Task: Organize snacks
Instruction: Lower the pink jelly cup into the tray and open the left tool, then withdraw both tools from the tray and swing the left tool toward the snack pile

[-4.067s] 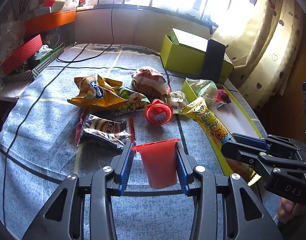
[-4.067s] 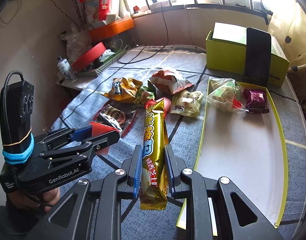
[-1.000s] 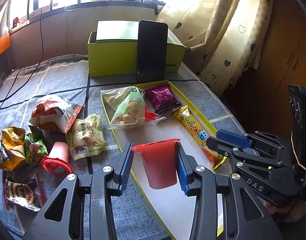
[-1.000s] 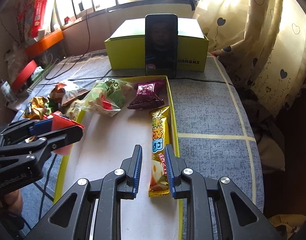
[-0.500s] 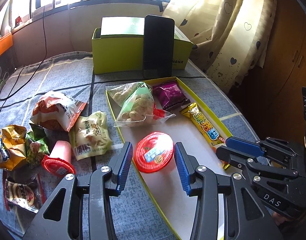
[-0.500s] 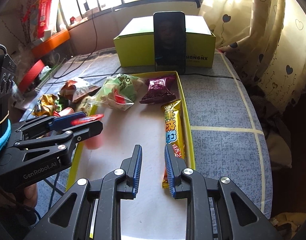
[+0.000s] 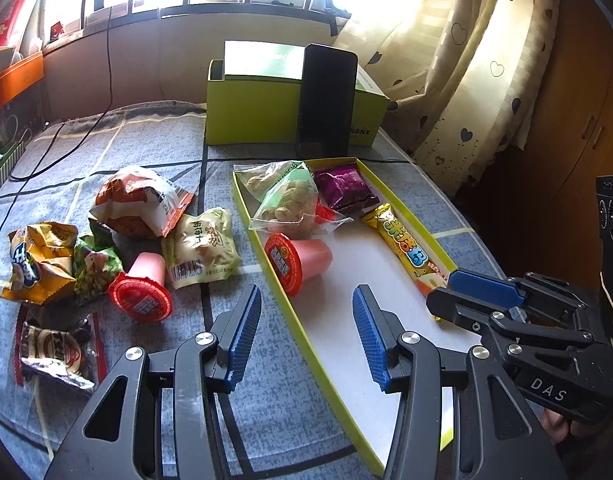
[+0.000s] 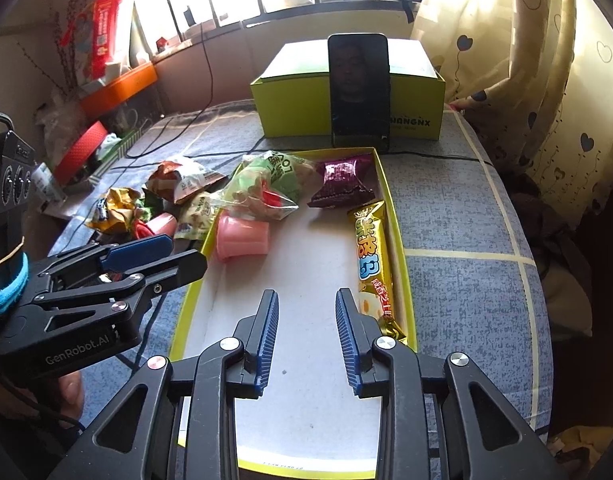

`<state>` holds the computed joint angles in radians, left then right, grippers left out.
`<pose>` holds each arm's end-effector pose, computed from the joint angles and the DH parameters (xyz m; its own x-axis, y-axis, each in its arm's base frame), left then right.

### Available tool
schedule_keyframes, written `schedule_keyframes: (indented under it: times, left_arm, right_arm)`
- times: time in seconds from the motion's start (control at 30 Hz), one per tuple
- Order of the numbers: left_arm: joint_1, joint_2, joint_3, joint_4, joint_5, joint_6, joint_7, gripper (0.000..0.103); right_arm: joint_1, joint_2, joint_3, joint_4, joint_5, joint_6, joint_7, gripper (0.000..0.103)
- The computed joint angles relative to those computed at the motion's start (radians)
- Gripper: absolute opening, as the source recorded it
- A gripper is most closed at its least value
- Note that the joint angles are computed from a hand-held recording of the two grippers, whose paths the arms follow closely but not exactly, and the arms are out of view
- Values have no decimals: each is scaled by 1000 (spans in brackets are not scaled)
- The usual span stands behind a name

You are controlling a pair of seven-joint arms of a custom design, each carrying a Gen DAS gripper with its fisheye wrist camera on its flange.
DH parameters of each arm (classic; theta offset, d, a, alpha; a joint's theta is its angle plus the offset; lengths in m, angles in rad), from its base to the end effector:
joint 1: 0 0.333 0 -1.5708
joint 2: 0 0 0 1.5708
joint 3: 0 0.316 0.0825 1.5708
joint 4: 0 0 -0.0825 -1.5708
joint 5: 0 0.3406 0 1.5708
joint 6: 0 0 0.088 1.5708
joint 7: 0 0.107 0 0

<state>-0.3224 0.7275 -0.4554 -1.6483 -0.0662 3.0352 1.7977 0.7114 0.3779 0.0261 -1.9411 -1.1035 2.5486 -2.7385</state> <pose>0.5528 -0.4348 0.3308 -0.7050 -0.6823 0.1934 -0.6056 0.4373 -0.6648 0.4400 0.4141 0.3357 -0.2919 -0.9423 -0.1637 -0.6982 0.3269 -0.6368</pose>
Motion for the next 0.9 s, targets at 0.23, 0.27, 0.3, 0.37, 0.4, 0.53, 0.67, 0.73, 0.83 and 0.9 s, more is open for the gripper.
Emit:
schedule_keyframes:
  times: [0.23, 0.27, 0.3, 0.37, 0.4, 0.53, 0.67, 0.73, 0.83, 0.9]
  left_arm:
    - [42, -53, -27, -95, -6, 49, -7, 49]
    - [50, -58, -33, -106, -6, 54, -7, 49]
    - [52, -64, -33, -115, -6, 58, -11, 49]
    - [56, -74, -32, -134, -6, 69, -20, 49]
    - [63, -78, -36, -142, -5, 74, -22, 49]
    - [89, -88, -56, -172, 0, 87, -30, 49]
    - [96, -94, -56, -186, 3, 87, -41, 49]
    - [97, -97, -53, -194, 7, 89, -45, 49]
    - [79, -105, -27, -201, 14, 84, -61, 49]
    - [73, -108, -17, -205, 18, 85, -69, 49]
  right_arm:
    - [12, -1, 3, 12, -26, 17, 21, 37]
    - [13, 0, 4, 14, -28, 21, 22, 37]
    - [15, 2, 5, 17, -29, 23, 21, 38]
    - [17, 6, 6, 24, -27, 25, 15, 39]
    - [19, 8, 6, 27, -25, 25, 10, 39]
    - [24, 15, 5, 36, -16, 31, -6, 41]
    - [30, 20, 2, 41, -6, 35, -17, 41]
    - [33, 22, 0, 43, -1, 36, -21, 42]
    - [35, 27, -1, 48, 7, 42, -35, 42]
    - [37, 31, -3, 52, 11, 46, -44, 43]
